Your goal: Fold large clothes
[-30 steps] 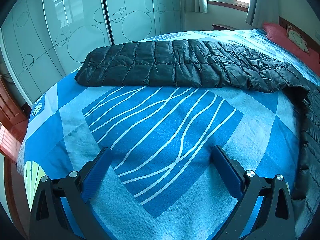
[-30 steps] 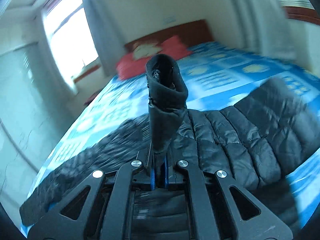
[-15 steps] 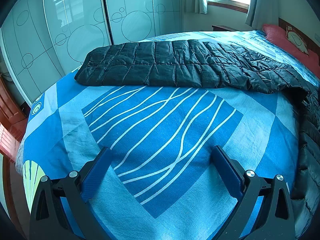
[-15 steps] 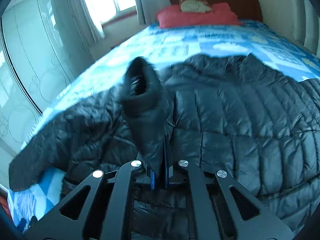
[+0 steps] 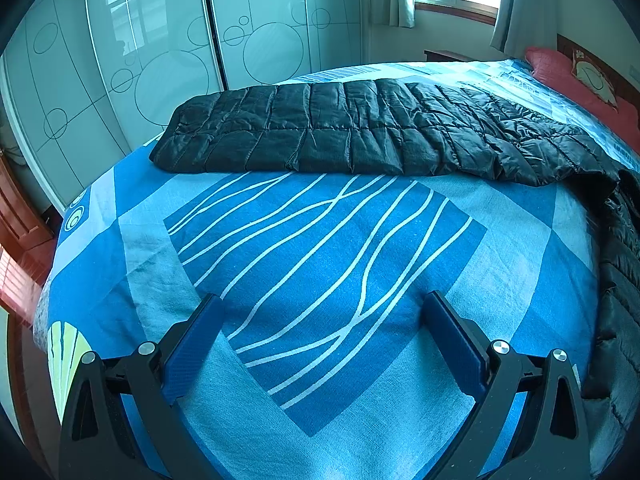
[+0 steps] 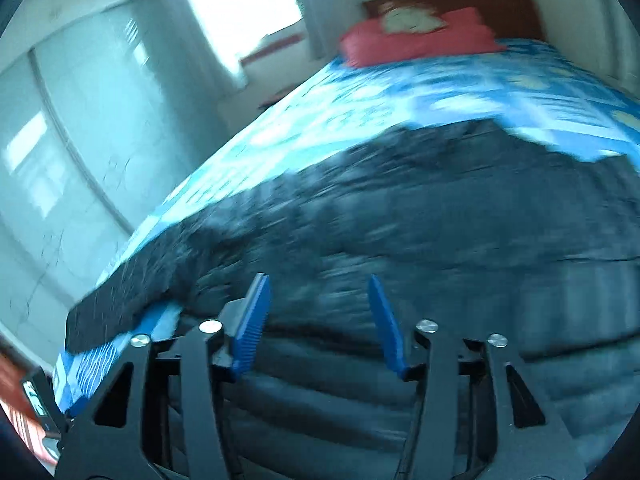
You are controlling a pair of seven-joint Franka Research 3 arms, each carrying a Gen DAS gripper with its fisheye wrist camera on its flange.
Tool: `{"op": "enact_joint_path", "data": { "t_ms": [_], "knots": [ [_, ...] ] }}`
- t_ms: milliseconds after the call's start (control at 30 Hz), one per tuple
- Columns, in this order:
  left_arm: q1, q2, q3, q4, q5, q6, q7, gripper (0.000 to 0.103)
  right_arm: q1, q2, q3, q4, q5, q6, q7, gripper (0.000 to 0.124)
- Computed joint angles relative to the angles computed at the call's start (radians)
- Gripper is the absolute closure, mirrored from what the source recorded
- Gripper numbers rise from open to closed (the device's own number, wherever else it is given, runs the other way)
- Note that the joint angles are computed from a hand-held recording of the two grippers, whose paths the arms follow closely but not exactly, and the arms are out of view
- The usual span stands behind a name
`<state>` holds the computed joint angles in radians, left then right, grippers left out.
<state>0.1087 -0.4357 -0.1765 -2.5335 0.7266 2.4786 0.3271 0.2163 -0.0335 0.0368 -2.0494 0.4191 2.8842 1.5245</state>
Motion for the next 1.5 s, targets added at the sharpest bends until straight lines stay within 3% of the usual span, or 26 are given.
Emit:
{"op": "enact_joint_path", "data": {
  "t_ms": [100, 167, 267, 333, 400, 533, 600, 667, 700, 767, 900, 967, 1100, 1167, 1267, 1367, 1500],
  "knots": [
    [-0.001, 0.000, -0.002, 0.001, 0.002, -0.005, -0.001, 0.004, -0.111, -0.027, -0.048, -0.036, -0.268, 0.003, 0.265, 0.100],
    [0.000, 0.002, -0.004, 0.004, 0.006, -0.011, -0.002, 0.004, -0.176, -0.019, -0.083, -0.037, -0.364, -0.018, 0.388, 0.103],
    [-0.003, 0.004, -0.007, 0.007, 0.009, -0.018, -0.006, 0.004, -0.222, 0.012, -0.106, -0.021, -0.454, -0.064, 0.455, 0.103],
    [-0.004, 0.006, -0.007, 0.009, 0.012, -0.021, -0.007, 0.004, -0.228, 0.045, -0.116, -0.015, -0.354, -0.100, 0.366, 0.105],
    [-0.006, 0.006, -0.006, 0.009, 0.013, -0.024, -0.008, 0.004, -0.225, 0.068, -0.113, -0.029, -0.281, -0.065, 0.288, 0.106],
    [-0.008, 0.006, -0.002, 0.008, 0.014, -0.021, -0.008, 0.004, -0.212, 0.049, -0.119, -0.005, -0.421, -0.105, 0.383, 0.104],
    [-0.008, 0.006, -0.002, 0.008, 0.016, -0.021, -0.009, 0.004, -0.213, 0.053, -0.120, 0.016, -0.448, -0.064, 0.403, 0.095],
    [-0.009, 0.007, -0.004, 0.010, 0.016, -0.024, -0.011, 0.004, -0.213, 0.090, -0.125, 0.068, -0.463, -0.034, 0.414, 0.077],
    [-0.008, 0.008, -0.004, 0.011, 0.018, -0.025, -0.010, 0.004, -0.214, 0.127, -0.131, 0.116, -0.468, -0.040, 0.407, 0.077],
    [-0.009, 0.008, -0.003, 0.010, 0.017, -0.025, -0.010, 0.004, -0.206, 0.194, -0.145, 0.202, -0.486, -0.074, 0.403, 0.077],
    [-0.010, 0.009, -0.003, 0.011, 0.018, -0.025, -0.011, 0.004, -0.221, 0.357, -0.150, 0.389, -0.414, -0.268, 0.351, 0.076],
    [-0.010, 0.009, -0.004, 0.010, 0.018, -0.025, -0.013, 0.004, -0.178, 0.355, -0.190, 0.396, -0.484, -0.271, 0.392, 0.078],
    [-0.010, 0.009, -0.003, 0.010, 0.019, -0.022, -0.014, 0.004, -0.175, 0.354, -0.182, 0.437, -0.460, -0.205, 0.385, 0.076],
    [-0.009, 0.009, -0.002, 0.009, 0.020, -0.022, -0.012, 0.004, -0.183, 0.397, -0.177, 0.505, -0.445, -0.220, 0.392, 0.060],
    [-0.009, 0.009, -0.003, 0.010, 0.020, -0.023, -0.014, 0.004, -0.220, 0.525, -0.149, 0.669, -0.385, -0.401, 0.352, 0.055],
    [-0.009, 0.007, -0.001, 0.008, 0.020, -0.021, -0.012, 0.004, -0.151, 0.505, -0.212, 0.615, -0.475, -0.340, 0.389, 0.054],
    [-0.009, 0.008, -0.003, 0.009, 0.019, -0.021, -0.014, 0.004, -0.124, 0.343, -0.198, 0.394, -0.499, -0.206, 0.390, 0.048]
  ]
}}
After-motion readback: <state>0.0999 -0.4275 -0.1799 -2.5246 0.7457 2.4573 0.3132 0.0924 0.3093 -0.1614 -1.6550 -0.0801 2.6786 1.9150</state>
